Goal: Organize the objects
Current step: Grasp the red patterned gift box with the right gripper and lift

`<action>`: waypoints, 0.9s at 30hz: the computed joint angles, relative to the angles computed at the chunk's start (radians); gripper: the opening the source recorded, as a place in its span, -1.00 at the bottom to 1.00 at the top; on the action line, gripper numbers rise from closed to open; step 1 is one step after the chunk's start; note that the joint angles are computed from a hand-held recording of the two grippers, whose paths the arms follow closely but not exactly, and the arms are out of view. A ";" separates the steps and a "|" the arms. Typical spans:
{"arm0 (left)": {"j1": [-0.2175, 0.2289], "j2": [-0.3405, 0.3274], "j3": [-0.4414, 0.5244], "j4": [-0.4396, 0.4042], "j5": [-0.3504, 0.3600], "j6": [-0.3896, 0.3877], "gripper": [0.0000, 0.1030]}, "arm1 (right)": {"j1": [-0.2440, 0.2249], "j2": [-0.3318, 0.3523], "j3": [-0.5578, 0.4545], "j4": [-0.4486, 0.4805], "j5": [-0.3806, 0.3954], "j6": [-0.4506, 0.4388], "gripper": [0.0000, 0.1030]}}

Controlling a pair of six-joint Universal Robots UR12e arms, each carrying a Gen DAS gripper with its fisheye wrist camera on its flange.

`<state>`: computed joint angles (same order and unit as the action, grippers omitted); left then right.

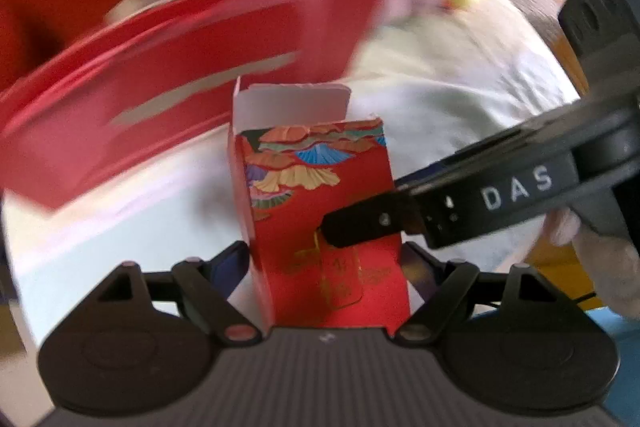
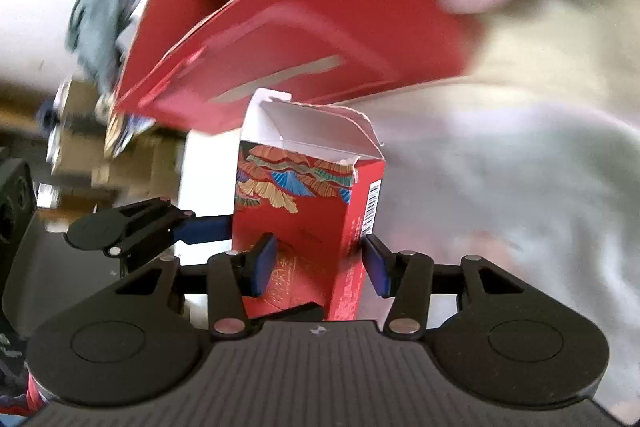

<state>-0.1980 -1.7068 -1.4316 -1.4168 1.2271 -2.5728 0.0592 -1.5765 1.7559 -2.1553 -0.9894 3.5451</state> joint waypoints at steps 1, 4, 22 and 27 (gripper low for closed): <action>-0.014 -0.002 0.004 -0.001 -0.005 0.028 0.60 | -0.012 -0.019 0.017 -0.011 -0.014 0.020 0.00; -0.053 -0.009 0.020 0.007 -0.019 0.101 0.60 | -0.045 -0.076 0.062 -0.054 -0.059 0.079 0.00; -0.051 -0.038 0.111 0.369 -0.178 0.053 0.60 | -0.022 -0.061 -0.013 -0.405 -0.237 0.115 0.00; -0.007 -0.050 0.127 0.439 -0.141 -0.018 0.60 | 0.000 0.037 -0.105 -0.446 -0.182 0.051 0.00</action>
<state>-0.2050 -1.7566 -1.3045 -0.9776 1.0863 -2.5911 0.0591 -1.5391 1.6511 -2.6012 -1.1711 3.5959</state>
